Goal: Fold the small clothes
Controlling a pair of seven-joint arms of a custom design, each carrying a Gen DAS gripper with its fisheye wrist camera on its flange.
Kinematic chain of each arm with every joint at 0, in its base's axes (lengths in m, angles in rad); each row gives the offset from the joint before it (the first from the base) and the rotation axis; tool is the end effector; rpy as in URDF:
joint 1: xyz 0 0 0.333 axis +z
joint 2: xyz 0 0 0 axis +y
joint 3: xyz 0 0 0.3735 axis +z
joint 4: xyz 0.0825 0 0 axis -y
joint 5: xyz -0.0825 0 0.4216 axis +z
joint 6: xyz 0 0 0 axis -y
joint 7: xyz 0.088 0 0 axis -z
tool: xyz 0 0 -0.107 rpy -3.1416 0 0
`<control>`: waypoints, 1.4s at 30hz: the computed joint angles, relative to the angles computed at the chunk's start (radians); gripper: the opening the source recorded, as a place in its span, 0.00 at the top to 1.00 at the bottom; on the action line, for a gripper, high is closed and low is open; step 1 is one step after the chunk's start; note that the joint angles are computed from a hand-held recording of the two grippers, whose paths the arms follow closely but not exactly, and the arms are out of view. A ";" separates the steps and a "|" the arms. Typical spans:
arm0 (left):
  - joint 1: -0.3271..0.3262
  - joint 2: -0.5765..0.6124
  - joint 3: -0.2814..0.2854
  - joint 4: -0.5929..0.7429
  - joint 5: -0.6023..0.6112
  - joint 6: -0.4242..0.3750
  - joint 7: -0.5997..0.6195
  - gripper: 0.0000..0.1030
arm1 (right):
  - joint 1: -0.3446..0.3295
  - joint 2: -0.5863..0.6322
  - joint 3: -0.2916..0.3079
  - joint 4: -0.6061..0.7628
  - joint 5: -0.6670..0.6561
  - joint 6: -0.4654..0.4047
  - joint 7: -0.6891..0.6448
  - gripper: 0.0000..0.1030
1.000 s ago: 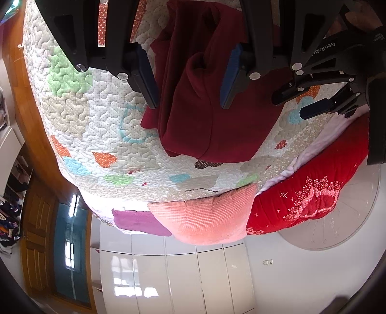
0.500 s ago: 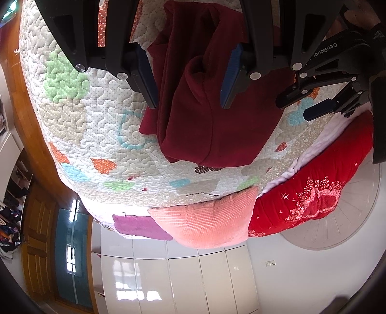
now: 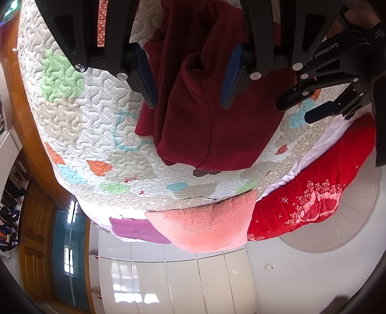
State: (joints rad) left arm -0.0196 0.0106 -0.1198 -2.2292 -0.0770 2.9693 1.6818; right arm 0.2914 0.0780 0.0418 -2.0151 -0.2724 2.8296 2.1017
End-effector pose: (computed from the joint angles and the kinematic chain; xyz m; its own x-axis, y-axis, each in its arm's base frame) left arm 0.6000 -0.0787 0.4876 -0.1735 -0.9848 -0.0123 -0.7324 0.1374 -0.6669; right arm 0.6138 0.2261 0.5384 0.0771 -0.9889 -0.1268 -0.7416 0.0281 -0.6702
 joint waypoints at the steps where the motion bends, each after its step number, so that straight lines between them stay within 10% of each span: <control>1: 0.000 0.001 0.001 0.001 0.004 -0.001 -0.003 0.37 | 0.000 0.002 0.000 0.002 0.001 -0.002 0.000 0.50; 42: -0.001 -0.021 0.003 -0.026 0.073 0.035 -0.076 0.37 | 0.003 -0.003 0.001 -0.011 0.019 -0.008 -0.002 0.49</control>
State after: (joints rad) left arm -0.0201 -0.0106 -0.1165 -2.2554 -0.0040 3.0044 1.6059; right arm 0.2943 0.0751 0.0431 -2.0262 -0.2531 2.8213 2.1002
